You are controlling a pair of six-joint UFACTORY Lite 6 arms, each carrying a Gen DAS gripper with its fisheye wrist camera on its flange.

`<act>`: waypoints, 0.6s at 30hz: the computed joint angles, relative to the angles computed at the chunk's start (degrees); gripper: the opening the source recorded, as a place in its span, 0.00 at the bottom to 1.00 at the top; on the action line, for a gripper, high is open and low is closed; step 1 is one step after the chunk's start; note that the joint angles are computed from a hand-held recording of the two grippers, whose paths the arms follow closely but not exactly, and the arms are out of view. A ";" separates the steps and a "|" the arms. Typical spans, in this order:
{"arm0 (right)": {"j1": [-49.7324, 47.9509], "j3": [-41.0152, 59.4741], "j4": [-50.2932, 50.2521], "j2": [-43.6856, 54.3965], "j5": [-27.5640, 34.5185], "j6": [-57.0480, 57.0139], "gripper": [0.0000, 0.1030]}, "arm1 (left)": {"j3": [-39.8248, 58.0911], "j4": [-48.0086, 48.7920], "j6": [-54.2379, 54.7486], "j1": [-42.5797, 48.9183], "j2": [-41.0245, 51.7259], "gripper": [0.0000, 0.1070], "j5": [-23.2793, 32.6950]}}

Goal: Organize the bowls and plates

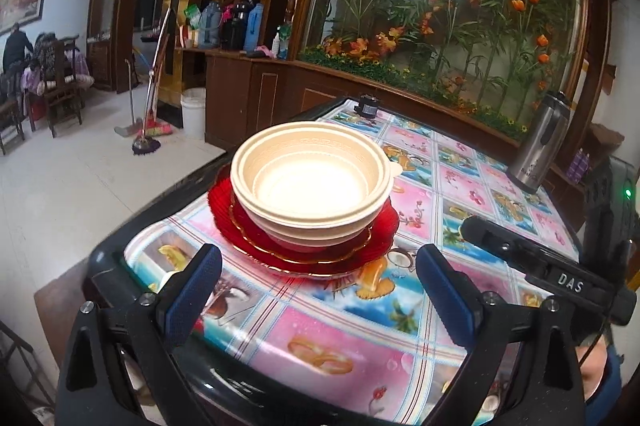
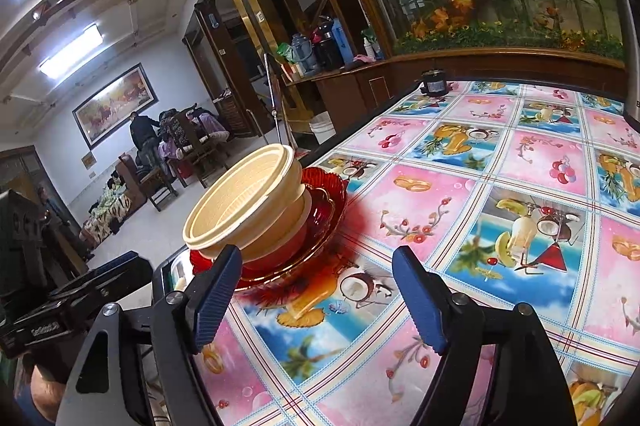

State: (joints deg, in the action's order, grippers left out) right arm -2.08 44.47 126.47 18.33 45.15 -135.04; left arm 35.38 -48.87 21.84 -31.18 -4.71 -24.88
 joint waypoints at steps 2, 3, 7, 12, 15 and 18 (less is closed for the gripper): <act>0.52 -0.14 -0.51 0.14 -0.02 0.17 0.82 | -2.01 1.01 -1.24 -0.70 -2.00 0.95 -0.93; 1.00 -0.19 -0.22 0.31 -0.40 -0.23 0.82 | -2.51 1.62 -1.81 -0.68 -2.55 0.95 -0.97; 2.29 0.28 -0.28 1.16 -1.72 -0.74 0.82 | -2.24 2.18 -1.15 0.06 -2.26 0.96 -0.64; 3.38 -0.11 1.80 1.34 -2.77 -3.28 0.82 | -2.88 5.97 -4.85 2.16 -1.28 0.96 -1.24; 3.68 0.23 1.65 1.93 -3.17 -2.78 0.83 | -2.56 3.59 -3.61 2.58 0.37 0.96 -2.78; 5.46 -0.07 4.29 2.02 -4.98 -5.09 0.84 | -1.19 0.64 -0.12 2.41 2.96 0.96 -4.41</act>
State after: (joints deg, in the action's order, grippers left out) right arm 3.38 44.40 130.76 20.35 40.17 -140.13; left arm 34.19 -48.22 21.72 -28.76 -1.75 -29.29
